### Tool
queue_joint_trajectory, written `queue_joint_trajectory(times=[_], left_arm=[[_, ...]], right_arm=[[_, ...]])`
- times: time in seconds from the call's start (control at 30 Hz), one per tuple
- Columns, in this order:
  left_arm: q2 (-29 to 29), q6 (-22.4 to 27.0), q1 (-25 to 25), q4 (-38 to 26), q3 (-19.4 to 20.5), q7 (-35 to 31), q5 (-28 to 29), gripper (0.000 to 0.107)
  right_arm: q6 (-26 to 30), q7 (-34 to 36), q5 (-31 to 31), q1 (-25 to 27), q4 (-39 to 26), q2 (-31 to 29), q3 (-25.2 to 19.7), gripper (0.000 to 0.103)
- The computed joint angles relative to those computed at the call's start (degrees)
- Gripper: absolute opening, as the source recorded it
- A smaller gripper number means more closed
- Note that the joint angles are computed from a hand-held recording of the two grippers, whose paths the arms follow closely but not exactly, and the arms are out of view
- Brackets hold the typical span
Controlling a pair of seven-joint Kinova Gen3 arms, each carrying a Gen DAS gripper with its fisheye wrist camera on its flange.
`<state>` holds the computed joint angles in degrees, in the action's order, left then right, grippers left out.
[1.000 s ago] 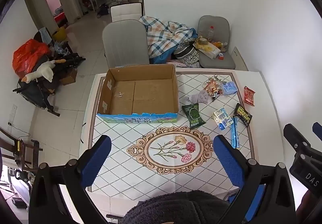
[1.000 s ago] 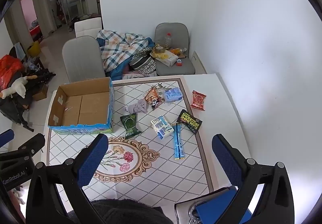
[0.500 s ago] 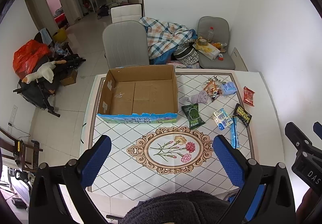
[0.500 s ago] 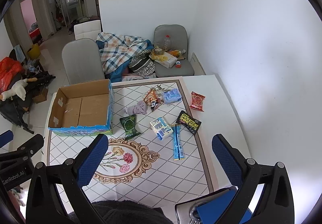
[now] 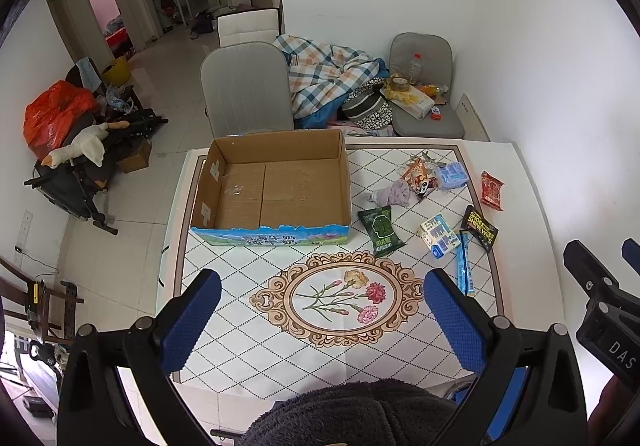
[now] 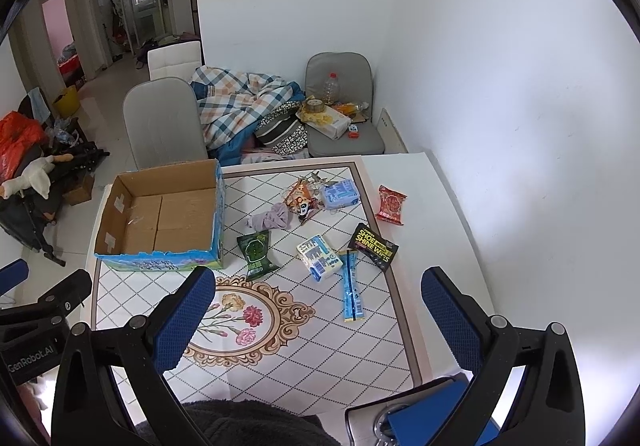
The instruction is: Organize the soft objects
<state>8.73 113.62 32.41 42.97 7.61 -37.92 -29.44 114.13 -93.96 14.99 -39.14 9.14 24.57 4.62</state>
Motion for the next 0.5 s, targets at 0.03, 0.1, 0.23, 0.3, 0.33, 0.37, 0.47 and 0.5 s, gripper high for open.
queue_joint_trajectory(times=[0.03,0.1,0.23,0.3,0.33,0.37,0.47,0.5], left_arm=[[0.15,0.14,-0.03,-0.25,-0.01,-0.17,-0.02,0.103],[0.13,0.11,-0.03,-0.29,-0.07,-0.19,0.08,0.103],[0.13,0.09,0.04,-0.35,-0.14,-0.15,0.09,0.103],[0.37,0.33,0.03,-0.65,-0.2,-0.51,-0.05,0.103],[0.44,0.41,-0.12,-0.97,-0.3,-0.76,0.04,0.103],[0.41,0.32,-0.15,-0.98,-0.37,-0.75,0.14,0.103],[0.67,0.5,-0.06,-1.46,-0.5,-0.98,0.01,0.103],[0.65,0.5,0.01,-1.41,-0.54,-1.0,0.0,0.103]], right_arm=[[-0.05,-0.09,-0.04,-0.05,0.0,-0.03,-0.03,0.103],[-0.17,0.02,0.15,-0.24,-0.04,0.01,0.09,0.103],[-0.33,0.13,0.13,-0.23,0.0,-0.05,0.2,0.103],[-0.63,-0.1,0.12,-0.26,0.7,-0.41,-0.01,0.103],[-0.36,0.03,0.28,-0.37,0.34,-0.22,0.05,0.103],[0.02,0.22,0.28,-0.33,-0.22,0.09,0.04,0.103],[0.13,0.41,0.12,-0.32,-0.41,0.19,0.22,0.103],[-0.26,0.22,0.17,-0.43,0.29,-0.13,0.22,0.103]])
